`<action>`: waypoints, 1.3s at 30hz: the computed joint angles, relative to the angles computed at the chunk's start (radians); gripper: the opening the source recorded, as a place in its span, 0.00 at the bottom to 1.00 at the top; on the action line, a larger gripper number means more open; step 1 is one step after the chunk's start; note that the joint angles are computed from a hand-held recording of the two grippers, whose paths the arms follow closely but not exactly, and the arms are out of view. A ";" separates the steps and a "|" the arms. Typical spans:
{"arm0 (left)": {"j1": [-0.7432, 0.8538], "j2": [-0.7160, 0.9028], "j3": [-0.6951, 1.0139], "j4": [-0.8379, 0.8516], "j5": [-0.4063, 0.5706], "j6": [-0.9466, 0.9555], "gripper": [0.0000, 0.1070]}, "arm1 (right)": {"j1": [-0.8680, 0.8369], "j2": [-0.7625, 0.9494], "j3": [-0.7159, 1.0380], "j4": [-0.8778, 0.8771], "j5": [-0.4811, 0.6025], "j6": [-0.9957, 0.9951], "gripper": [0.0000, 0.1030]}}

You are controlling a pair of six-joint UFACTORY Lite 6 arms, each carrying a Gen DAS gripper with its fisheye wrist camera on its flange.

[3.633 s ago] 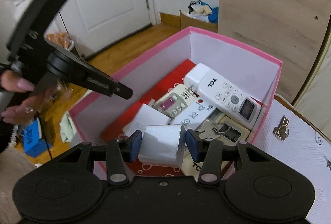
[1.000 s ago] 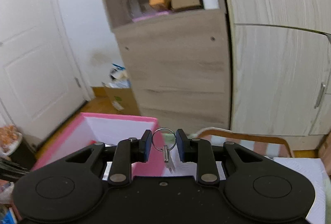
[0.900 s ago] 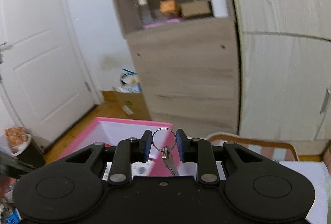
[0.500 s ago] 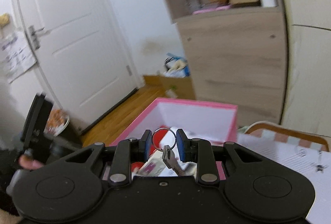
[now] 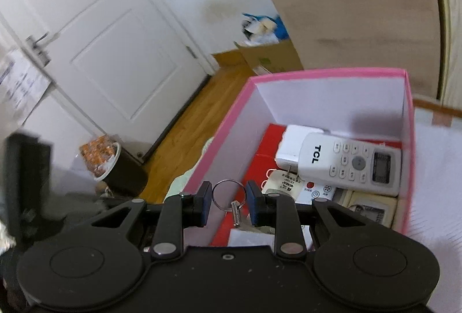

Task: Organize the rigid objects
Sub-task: 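Carry the keys with the right tool and drop them into the box, then open the left tool off the box wall while the right tool withdraws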

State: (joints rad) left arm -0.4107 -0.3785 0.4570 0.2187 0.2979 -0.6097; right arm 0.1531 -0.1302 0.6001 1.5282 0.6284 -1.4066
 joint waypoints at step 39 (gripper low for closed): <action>-0.017 -0.241 -0.102 -0.082 0.092 0.083 0.09 | -0.059 -0.466 -0.178 -0.244 -0.136 0.174 0.32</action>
State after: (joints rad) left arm -0.4272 -0.6195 0.3551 0.1364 0.3896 -0.5263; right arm 0.0942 -0.5958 0.4224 1.2838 0.4929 -1.2322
